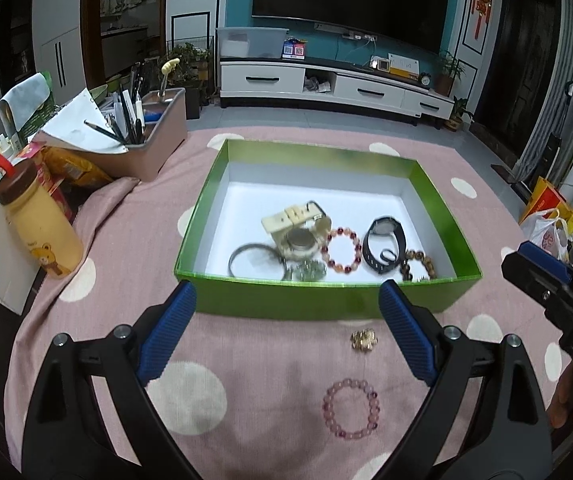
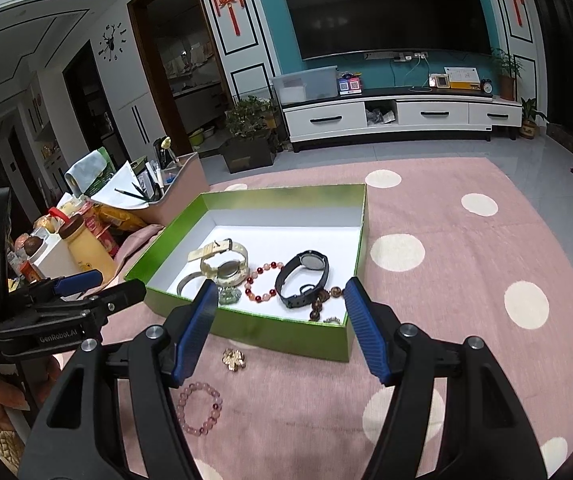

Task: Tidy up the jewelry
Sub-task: 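Withdraw both tools from the box toward the pink bead bracelet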

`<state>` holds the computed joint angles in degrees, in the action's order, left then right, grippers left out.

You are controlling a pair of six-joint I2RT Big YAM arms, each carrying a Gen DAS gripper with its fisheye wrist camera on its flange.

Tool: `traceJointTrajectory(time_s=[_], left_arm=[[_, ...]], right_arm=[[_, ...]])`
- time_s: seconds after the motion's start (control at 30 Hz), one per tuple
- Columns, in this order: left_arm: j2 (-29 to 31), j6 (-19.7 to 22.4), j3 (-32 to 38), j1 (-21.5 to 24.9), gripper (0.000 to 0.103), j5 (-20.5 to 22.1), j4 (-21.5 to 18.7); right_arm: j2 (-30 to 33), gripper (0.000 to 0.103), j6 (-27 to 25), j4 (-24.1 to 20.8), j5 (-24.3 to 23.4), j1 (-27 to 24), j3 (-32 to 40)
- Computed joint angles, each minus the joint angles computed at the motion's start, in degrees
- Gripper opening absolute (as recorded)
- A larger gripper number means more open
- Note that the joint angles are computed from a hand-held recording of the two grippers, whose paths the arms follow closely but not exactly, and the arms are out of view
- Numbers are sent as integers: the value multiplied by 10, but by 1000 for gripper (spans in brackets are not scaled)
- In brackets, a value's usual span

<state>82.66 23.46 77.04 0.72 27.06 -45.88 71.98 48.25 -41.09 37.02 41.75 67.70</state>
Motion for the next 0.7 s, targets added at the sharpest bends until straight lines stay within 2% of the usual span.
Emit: traceJointTrajectory(time_s=[0.4,0.7], left_arm=[[-27,33,-40,13,94,1,-5],[-38,63,-63,13,94,-12,-15]], right_arm=[[10,66,25,-31,5,26,-1],[27,66,24,-47,-5,34,8]])
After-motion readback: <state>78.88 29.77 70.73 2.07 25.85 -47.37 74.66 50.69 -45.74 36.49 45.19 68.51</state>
